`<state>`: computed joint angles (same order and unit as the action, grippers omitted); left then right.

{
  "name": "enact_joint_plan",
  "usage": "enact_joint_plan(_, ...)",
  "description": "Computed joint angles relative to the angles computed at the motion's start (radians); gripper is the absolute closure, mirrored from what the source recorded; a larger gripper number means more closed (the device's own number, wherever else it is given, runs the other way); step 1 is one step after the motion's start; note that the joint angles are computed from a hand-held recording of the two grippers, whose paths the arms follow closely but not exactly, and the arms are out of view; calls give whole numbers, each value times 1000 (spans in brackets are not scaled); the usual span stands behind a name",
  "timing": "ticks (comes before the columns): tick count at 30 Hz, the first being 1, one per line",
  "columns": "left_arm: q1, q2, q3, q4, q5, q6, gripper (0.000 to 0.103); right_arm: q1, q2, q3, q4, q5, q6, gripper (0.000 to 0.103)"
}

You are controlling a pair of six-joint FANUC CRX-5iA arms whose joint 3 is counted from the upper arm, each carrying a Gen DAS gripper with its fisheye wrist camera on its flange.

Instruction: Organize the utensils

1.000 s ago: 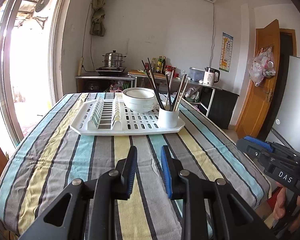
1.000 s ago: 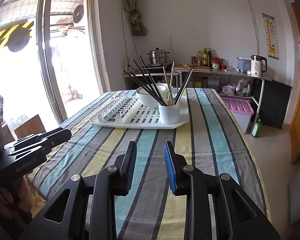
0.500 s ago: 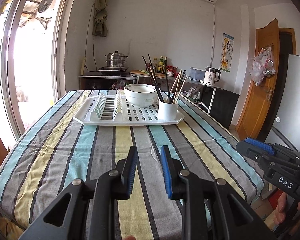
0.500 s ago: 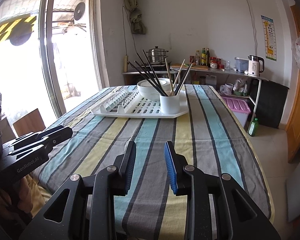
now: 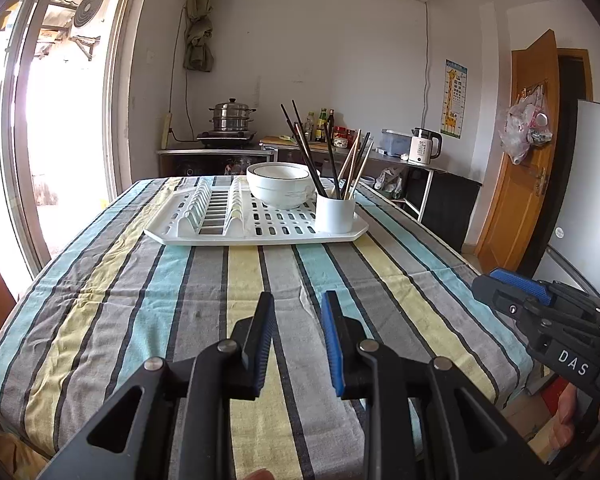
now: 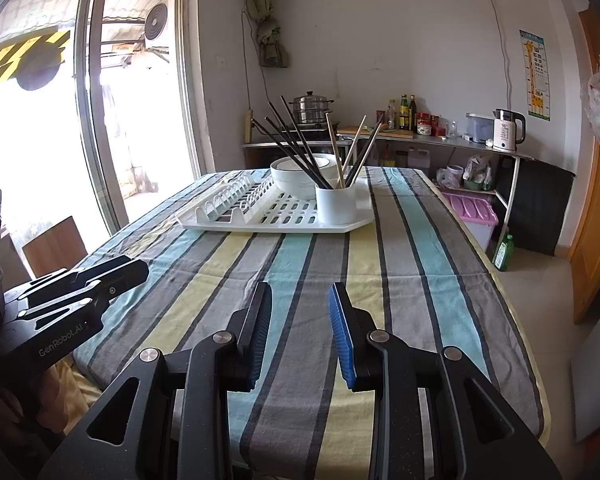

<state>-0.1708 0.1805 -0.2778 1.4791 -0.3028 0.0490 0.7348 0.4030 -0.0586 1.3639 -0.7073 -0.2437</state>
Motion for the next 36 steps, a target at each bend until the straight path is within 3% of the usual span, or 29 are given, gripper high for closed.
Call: enact_joint_plan(36,-16,-13,-13,28,15,-42,77,2,-3,-2,-8,1,3,72)
